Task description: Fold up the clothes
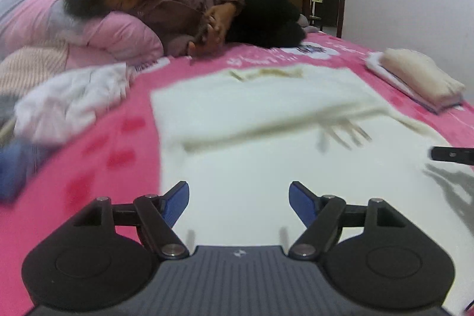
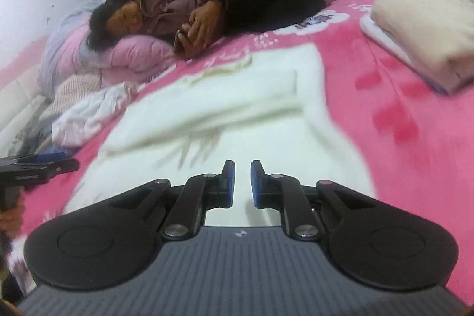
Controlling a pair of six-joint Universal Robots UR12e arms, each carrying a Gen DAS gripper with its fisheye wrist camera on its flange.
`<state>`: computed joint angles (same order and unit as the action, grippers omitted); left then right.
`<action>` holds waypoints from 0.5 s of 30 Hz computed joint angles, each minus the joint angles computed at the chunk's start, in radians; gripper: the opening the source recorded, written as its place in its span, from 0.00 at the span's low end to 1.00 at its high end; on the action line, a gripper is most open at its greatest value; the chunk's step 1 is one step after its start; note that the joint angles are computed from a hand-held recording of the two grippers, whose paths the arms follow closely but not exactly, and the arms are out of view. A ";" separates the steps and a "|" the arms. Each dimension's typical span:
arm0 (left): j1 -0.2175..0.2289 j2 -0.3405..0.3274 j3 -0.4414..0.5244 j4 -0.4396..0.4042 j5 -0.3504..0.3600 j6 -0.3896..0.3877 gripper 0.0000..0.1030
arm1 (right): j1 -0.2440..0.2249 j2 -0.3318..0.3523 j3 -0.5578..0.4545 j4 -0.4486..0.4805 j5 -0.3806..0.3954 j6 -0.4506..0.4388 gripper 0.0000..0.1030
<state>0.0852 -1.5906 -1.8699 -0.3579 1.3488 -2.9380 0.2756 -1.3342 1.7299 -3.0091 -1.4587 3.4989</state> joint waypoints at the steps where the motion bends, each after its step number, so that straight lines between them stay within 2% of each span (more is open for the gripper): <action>1: -0.004 0.023 -0.033 0.010 -0.002 -0.008 0.73 | 0.020 -0.009 0.024 -0.022 -0.040 0.009 0.11; 5: -0.019 0.087 -0.128 0.036 0.000 -0.029 0.73 | 0.094 -0.031 0.102 -0.157 -0.202 0.011 0.11; 10: -0.036 0.122 -0.184 0.065 0.054 -0.055 0.74 | 0.185 -0.014 0.170 -0.361 -0.437 -0.137 0.11; 11: -0.036 0.127 -0.186 0.060 0.056 -0.066 0.75 | 0.193 -0.013 0.182 -0.390 -0.452 -0.159 0.11; 15: -0.043 0.136 -0.209 0.087 0.087 -0.095 0.78 | 0.194 -0.021 0.239 -0.451 -0.446 -0.136 0.14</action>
